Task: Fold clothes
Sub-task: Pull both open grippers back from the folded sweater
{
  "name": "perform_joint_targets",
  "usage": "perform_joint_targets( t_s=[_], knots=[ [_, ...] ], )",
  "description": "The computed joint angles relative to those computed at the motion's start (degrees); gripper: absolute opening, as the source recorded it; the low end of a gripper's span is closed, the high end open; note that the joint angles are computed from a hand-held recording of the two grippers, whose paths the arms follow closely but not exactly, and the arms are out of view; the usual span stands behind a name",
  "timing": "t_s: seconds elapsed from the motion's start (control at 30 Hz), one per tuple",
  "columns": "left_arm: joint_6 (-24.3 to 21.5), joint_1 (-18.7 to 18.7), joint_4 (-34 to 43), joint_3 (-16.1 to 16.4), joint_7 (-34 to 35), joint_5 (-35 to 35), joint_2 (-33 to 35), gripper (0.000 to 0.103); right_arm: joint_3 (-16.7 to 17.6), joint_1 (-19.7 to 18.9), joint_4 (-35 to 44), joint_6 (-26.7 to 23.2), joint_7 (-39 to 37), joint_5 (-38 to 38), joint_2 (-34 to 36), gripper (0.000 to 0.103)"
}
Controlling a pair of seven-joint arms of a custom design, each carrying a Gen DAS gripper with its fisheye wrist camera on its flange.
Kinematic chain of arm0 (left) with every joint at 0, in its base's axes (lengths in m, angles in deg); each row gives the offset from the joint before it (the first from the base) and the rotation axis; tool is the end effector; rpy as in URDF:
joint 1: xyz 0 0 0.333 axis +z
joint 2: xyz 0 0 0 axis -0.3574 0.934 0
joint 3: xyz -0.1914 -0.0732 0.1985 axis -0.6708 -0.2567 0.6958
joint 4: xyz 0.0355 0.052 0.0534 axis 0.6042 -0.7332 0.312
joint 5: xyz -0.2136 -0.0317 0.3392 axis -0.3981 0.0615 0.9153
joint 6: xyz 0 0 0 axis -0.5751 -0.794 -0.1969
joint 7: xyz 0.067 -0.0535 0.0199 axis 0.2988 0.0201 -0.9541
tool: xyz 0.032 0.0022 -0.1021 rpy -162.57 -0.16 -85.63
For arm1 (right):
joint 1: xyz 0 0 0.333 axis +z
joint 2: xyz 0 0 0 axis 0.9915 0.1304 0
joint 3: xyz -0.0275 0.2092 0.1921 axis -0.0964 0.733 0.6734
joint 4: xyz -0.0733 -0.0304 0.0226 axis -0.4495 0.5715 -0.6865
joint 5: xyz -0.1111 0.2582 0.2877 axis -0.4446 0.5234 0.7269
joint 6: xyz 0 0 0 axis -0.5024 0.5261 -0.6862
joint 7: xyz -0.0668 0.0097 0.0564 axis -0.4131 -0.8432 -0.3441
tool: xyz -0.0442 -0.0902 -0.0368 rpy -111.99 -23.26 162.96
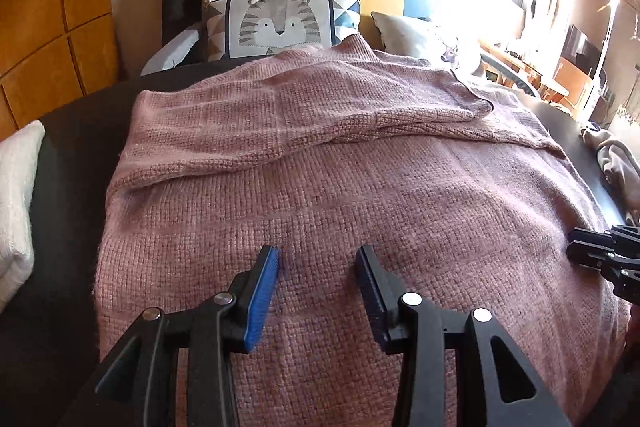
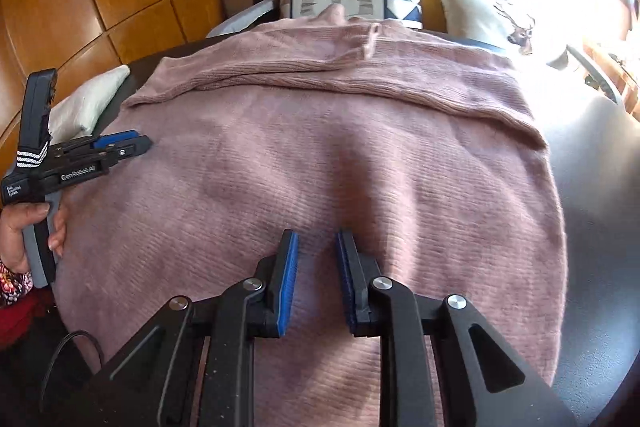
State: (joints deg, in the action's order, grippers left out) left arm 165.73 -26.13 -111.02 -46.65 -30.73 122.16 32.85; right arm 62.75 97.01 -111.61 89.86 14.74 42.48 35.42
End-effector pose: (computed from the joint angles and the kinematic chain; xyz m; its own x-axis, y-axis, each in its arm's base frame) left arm 0.4466 -0.2517 0.4081 0.1428 -0.9858 0.0883 -0.7353 -0.1653 -0.6573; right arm 0.5140 0.0656 0.4209 0.5522 -0.8172 -0.1651 -0.6945 -0.3413 -0.6334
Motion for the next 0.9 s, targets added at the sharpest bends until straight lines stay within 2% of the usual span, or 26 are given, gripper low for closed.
perform_joint_targets(
  t_s=[0.1, 0.17, 0.2, 0.3, 0.4, 0.57, 0.67, 0.77, 0.83, 0.9],
  knots=[
    [1.6, 0.0, -0.5, 0.4, 0.4, -0.6, 0.1, 0.043, -0.9, -0.8, 0.5, -3.3, 1.6, 2.2, -1.0, 0.021],
    [-1.7, -0.2, 0.2, -0.4, 1.0, -0.7, -0.5, 0.043, -1.5, -1.2, -0.6, -4.3, 1.9, 3.1, -3.5, 0.023],
    [-3.5, -0.4, 0.6, -0.7, 1.3, -0.6, -0.7, 0.043, -1.4, -1.8, -1.5, -4.2, 2.7, 1.5, -4.7, 0.023],
    [-1.2, -1.1, -2.0, -0.7, 0.9, -0.9, -3.2, 0.043, -1.8, -3.0, -3.4, -5.3, 5.2, -4.8, -7.3, 0.023],
    [-2.1, -0.5, -3.4, -2.2, 2.0, 0.1, -4.1, 0.043, -2.5, -3.9, -5.3, -5.0, 5.8, -10.8, -8.2, 0.024],
    [2.3, 1.6, -6.4, -2.4, 2.5, 2.5, -5.9, 0.045, -4.7, -5.5, -6.4, -2.9, 7.6, -15.8, -8.1, 0.02],
    [5.3, 2.5, -7.7, -2.0, 4.6, 0.9, -6.4, 0.045, -6.5, -4.9, -5.8, -4.0, 7.0, -13.4, -7.6, 0.02],
    [6.3, 3.6, -8.1, -2.9, 6.1, -1.3, -6.6, 0.046, -7.3, -4.9, -5.5, -5.0, 6.5, -10.8, -7.6, 0.02],
    [3.7, 4.0, -7.3, -4.3, 7.1, -2.4, -7.0, 0.045, -7.2, -5.0, -6.8, -4.6, 6.1, -9.6, -9.9, 0.024],
    [0.2, 5.1, -6.5, -7.0, 5.0, 0.2, -8.5, 0.045, -7.5, -4.8, -8.1, -4.2, 6.0, -8.8, -12.0, 0.023]
  ],
)
